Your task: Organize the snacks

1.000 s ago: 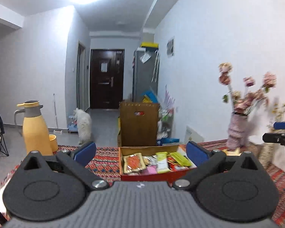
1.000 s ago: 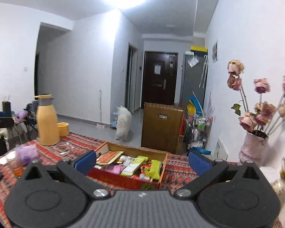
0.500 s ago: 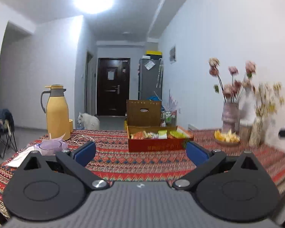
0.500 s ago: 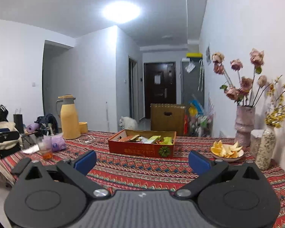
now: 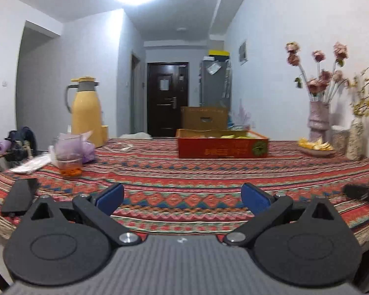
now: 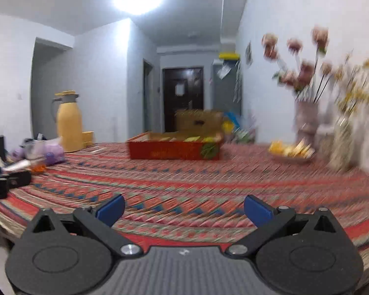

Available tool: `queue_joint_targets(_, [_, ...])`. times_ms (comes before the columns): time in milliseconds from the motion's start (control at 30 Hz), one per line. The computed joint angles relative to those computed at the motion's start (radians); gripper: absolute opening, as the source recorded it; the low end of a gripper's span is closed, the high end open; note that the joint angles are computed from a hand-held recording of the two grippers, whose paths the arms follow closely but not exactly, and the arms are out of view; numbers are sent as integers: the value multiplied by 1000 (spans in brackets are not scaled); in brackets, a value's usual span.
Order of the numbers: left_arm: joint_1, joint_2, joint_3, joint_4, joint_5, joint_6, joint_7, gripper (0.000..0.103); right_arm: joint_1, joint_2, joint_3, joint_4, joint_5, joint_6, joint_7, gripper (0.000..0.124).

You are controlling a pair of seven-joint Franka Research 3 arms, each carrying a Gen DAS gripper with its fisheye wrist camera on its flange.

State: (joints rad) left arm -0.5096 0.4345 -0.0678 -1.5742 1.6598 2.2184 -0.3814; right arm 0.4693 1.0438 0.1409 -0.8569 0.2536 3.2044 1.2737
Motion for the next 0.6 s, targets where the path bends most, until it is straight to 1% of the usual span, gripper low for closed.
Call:
queue_joint_targets(33, [5,4,-3,4,0,22,-4,103,-23,-7,67,-22,23,9,-62,103])
queue_joint_targets(67, [6,5,-4,5,-2,34,-2,103,-38,-12,100,-43,-12,20,-54,103])
queue_joint_targets(167, [-3,17,-1,16,-12,23,21,103,-24,-30,77,-81,-10,34,-67,103])
queue_joint_targets(233, [-8,19,1,20,-19,18,29,103,-29,-33,85,-90,-4,41,-68,103])
queue_joint_targets(333, [-10,17,4,19,-24,19,35,103,-21,-31,65,-78,15,16,-45,103])
queue_joint_targets(600, [-16,14,5,22,-21,22,59,103,-30,-33,79,-69,18,-5,-51,103])
